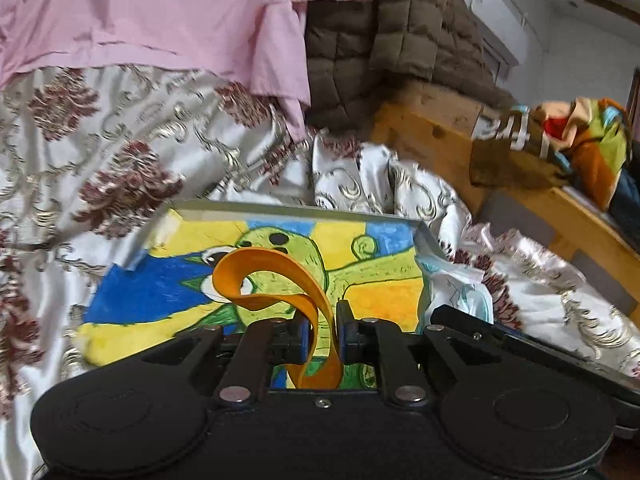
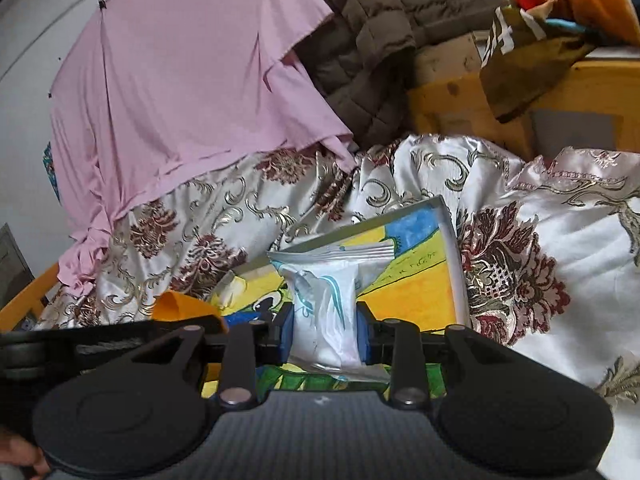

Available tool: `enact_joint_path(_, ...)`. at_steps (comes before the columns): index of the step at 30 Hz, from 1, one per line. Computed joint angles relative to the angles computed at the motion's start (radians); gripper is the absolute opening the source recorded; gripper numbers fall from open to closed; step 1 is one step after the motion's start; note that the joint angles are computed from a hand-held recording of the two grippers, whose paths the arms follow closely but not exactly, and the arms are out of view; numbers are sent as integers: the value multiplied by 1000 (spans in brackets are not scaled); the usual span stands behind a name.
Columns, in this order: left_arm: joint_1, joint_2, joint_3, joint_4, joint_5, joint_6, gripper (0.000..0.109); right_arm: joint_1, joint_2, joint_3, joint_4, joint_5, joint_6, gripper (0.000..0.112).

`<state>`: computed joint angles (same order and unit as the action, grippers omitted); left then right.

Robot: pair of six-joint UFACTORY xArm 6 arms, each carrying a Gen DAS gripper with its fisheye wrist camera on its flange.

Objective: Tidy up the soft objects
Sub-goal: 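Carry the orange band and white packet into the painted tray, releasing both, then withdraw both tools from the tray back toward the pile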

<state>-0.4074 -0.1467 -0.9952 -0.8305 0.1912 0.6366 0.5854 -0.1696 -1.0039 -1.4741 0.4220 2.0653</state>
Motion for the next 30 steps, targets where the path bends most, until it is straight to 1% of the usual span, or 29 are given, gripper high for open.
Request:
enact_joint_path(1,1,25,-19,32,10,-25,15,-4,9,-9,15,0,-24,35)
enact_joint_path(3,8,70,-54,138,41,-108,15,-9,26,-25,31,6,-52,35)
enact_joint_path(6,19,110,-86,186,74,-168,16,-25,40,-37,55,-8,-64,35)
enact_joint_path(10,35,147,-115,320,116,-291,17,-31,56,-45,127,-14,-140,35)
enact_joint_path(13,40,157,-117,377,134,-341,19,-34,68,-50,168,-23,-176,36)
enact_joint_path(17,43,159,-107,406,138,-374,23,-30,79,-52,208,-15,-212,38)
enact_joint_path(19,43,152,-99,390,135,-361,29,-26,84,-54,231,-11,-234,39)
enact_joint_path(24,46,137,-84,389,128,-358,38,-22,77,-51,242,0,-249,41)
enact_joint_path(26,50,129,-74,383,120,-367,41,-19,66,-45,246,7,-250,44)
enact_joint_path(30,57,97,-47,361,96,-376,55,-13,32,-25,245,20,-249,54)
